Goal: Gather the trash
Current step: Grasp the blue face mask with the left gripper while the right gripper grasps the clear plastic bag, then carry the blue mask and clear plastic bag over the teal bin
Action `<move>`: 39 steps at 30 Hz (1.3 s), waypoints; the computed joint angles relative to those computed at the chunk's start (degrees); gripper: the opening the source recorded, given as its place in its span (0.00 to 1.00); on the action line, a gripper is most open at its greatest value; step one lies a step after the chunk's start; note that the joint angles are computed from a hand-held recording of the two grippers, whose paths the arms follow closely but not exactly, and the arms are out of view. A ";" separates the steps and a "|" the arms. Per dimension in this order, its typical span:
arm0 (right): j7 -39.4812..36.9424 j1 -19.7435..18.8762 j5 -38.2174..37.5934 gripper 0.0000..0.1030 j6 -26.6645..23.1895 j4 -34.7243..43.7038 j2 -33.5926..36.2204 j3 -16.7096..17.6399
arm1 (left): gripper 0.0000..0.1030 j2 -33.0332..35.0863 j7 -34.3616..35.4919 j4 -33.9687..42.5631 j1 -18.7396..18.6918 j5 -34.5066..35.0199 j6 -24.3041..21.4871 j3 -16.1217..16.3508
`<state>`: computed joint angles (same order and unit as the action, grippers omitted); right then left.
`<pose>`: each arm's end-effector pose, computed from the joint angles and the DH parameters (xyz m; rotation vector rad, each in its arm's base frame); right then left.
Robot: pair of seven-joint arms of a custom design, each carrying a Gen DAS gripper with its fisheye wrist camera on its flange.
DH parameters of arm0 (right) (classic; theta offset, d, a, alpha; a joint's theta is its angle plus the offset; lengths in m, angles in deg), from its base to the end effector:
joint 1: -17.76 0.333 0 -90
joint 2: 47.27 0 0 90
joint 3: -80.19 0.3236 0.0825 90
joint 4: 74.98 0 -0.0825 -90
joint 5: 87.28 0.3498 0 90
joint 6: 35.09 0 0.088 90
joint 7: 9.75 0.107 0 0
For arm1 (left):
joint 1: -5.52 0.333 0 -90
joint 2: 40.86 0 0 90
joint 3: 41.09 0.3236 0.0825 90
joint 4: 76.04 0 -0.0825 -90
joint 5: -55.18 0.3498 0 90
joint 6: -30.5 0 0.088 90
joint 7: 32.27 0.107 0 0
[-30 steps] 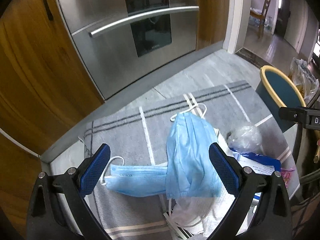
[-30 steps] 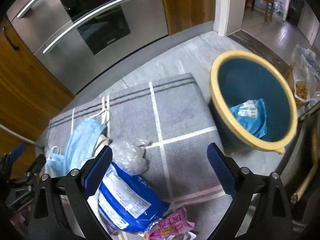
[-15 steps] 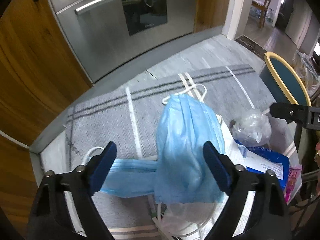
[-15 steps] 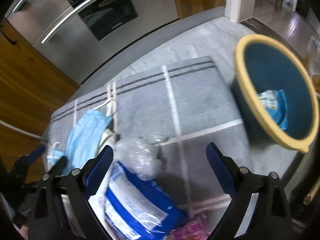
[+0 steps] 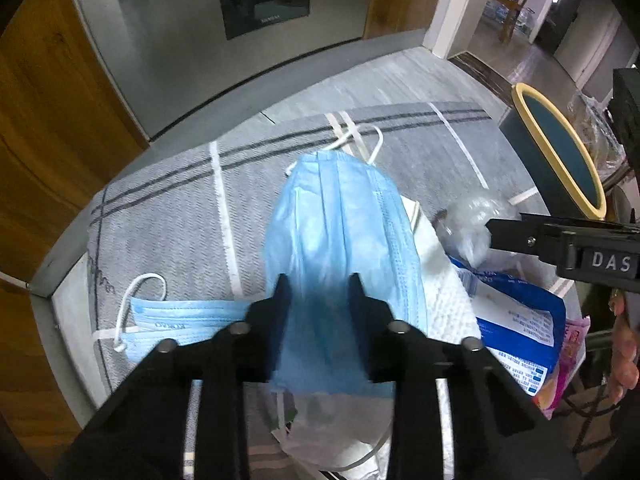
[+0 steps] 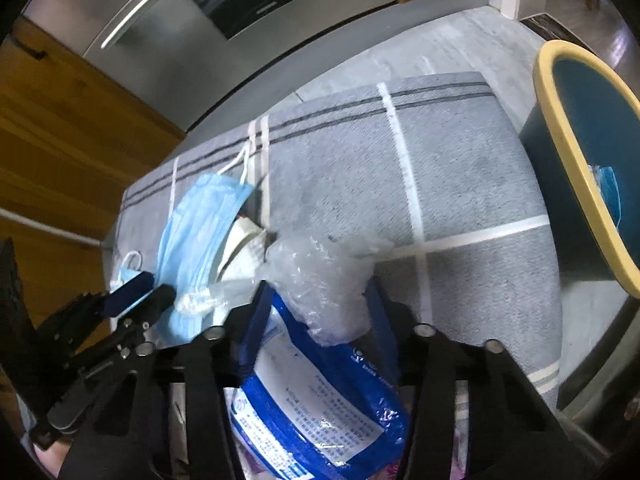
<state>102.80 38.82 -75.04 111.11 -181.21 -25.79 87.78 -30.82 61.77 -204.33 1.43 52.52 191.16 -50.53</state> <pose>0.5665 0.2968 0.3831 -1.8916 2.0270 0.1055 0.5395 -0.1251 0.3665 -1.7630 2.2879 -0.4858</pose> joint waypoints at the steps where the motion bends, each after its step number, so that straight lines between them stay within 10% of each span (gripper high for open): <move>1: -0.40 -0.09 0.09 0.33 -0.09 -0.05 -0.01 0.14 | 0.21 0.06 -0.08 0.04 -0.16 0.44 -0.28 0.09; 8: -1.69 0.11 -0.63 0.17 0.93 -1.06 -1.04 -0.07 | 0.04 -0.15 1.01 0.21 -0.27 0.31 -0.73 -0.05; 28: 5.13 1.28 -9.13 0.16 4.52 -2.23 -4.79 -2.59 | 0.01 -4.19 -1.14 -2.88 -1.17 3.55 11.28 -0.05; 39: 7.27 0.66 -12.74 0.16 7.87 -3.89 -8.29 -3.34 | 0.01 -6.93 15.42 -3.08 -0.04 -16.05 15.53 -4.41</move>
